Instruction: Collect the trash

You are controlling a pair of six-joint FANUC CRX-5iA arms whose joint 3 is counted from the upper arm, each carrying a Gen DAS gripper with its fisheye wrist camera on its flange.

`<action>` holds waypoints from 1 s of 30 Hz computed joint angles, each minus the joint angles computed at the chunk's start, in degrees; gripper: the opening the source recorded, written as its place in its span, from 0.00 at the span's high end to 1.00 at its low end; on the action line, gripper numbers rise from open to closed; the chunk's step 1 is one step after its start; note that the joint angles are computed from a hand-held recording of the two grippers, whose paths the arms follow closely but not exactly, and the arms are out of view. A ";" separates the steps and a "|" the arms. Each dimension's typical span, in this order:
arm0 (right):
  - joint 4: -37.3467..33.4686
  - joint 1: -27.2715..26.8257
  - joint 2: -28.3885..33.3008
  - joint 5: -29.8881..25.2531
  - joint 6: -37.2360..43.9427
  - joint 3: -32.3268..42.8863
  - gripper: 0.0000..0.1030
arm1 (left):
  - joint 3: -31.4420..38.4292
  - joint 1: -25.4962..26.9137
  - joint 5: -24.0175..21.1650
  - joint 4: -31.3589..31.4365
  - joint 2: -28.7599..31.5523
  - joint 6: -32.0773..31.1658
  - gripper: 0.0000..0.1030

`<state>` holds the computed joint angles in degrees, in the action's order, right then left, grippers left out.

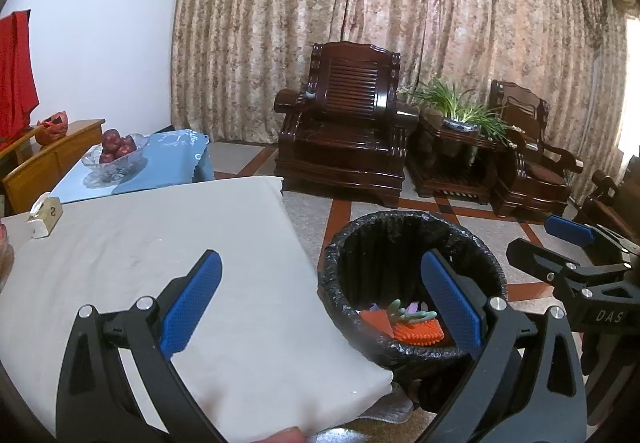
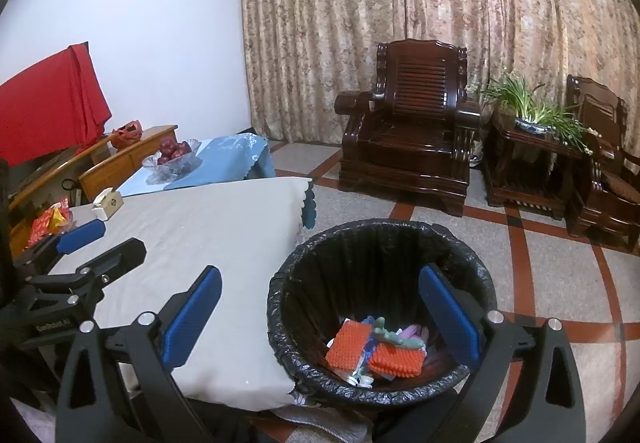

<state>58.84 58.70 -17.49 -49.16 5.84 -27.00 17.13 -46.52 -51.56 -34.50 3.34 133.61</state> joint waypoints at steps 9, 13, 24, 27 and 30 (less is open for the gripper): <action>0.17 0.13 0.07 -0.07 -0.15 -0.02 0.06 | -0.41 0.37 0.44 0.23 -0.24 -0.28 0.06; 0.16 0.18 0.15 -0.13 -0.17 0.04 0.06 | -0.48 0.37 0.48 0.20 -0.26 -0.27 0.06; 0.09 0.22 0.15 -0.17 -0.17 0.07 0.06 | -0.34 0.28 0.32 0.12 -0.19 -0.25 0.06; 0.07 0.21 0.13 -0.20 -0.07 0.09 0.06 | -0.60 0.53 0.48 0.26 -0.34 -0.39 0.06; 0.03 0.19 0.15 -0.16 -0.07 0.11 0.06 | -0.42 0.43 0.37 0.23 -0.25 -0.43 0.06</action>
<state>58.87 58.88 -17.34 -49.32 5.77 -26.89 16.72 -46.09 -51.19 -34.27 3.09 133.18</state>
